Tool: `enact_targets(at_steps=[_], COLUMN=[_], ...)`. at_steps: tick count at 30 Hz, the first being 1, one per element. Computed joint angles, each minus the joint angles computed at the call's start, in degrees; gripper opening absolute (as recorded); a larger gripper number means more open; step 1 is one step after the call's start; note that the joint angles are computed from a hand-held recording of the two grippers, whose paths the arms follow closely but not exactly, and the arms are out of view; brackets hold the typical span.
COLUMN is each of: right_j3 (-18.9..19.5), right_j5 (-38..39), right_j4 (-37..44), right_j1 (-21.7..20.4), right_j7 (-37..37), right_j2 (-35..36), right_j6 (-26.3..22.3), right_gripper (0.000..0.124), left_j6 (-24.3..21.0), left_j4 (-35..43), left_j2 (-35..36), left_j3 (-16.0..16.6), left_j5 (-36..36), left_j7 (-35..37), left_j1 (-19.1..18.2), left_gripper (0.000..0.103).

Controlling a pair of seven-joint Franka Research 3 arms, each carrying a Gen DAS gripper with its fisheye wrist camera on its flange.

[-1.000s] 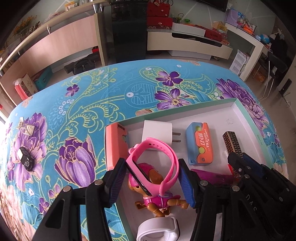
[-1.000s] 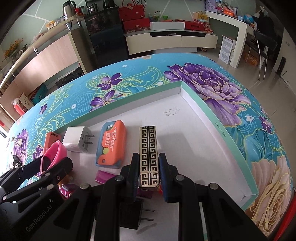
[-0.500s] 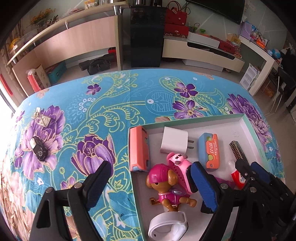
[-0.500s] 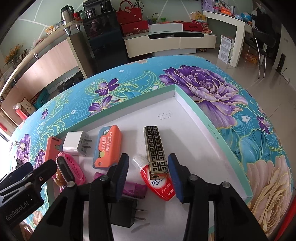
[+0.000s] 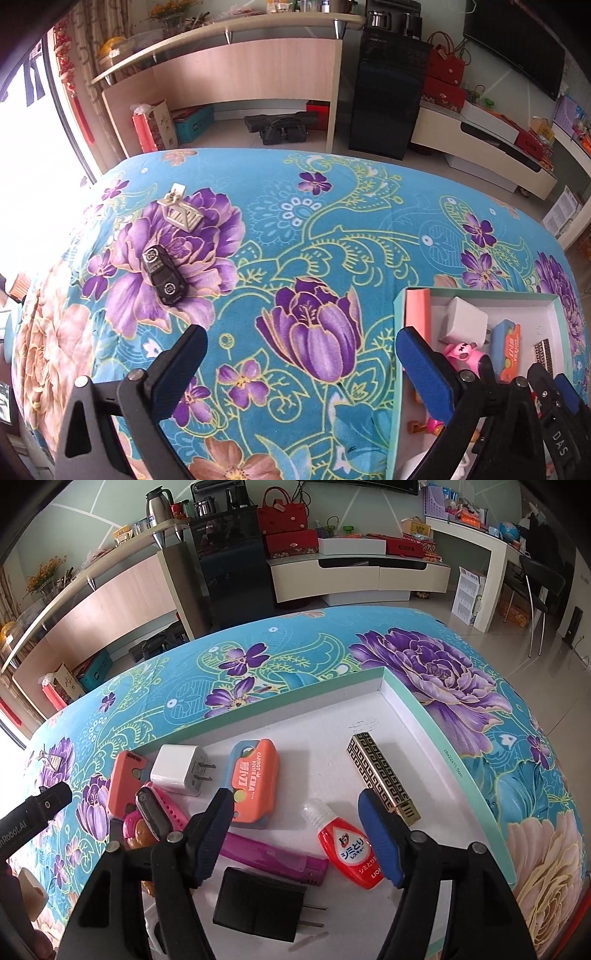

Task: Organize rigid objects
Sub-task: 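Withdraw both tools from the tray back toward the black toy car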

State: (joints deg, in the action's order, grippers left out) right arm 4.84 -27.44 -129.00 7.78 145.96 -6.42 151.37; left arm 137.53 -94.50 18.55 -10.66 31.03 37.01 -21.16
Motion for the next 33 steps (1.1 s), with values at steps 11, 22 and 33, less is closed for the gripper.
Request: enact_targets(at_steps=[11, 22, 33], right_j3=[0.21, -0.57, -2.93], right_j5=[0.25, -0.14, -0.61], right_j4=[3.57, 10.51, 17.28], right_j1=[2.37, 8.06, 14.59], right_j7=[-0.19, -2.74, -6.19], right_j2=[3.16, 9.19, 15.29], right_j6=[3.23, 7.11, 5.72], right_gripper=[0.08, 0.086, 0.1], left_j6=[-2.07, -3.6, -2.06], left_j4=[-3.47, -4.61, -5.78], left_j2=[-2.67, -3.45, -2.59], left_j3=[1.88, 2.86, 3.31], left_j5=[2.94, 6.74, 3.78], left_j7=[-6.34, -10.31, -10.25], left_j1=[2.61, 5.14, 8.59], left_gripper=[0.103, 0.103, 0.103])
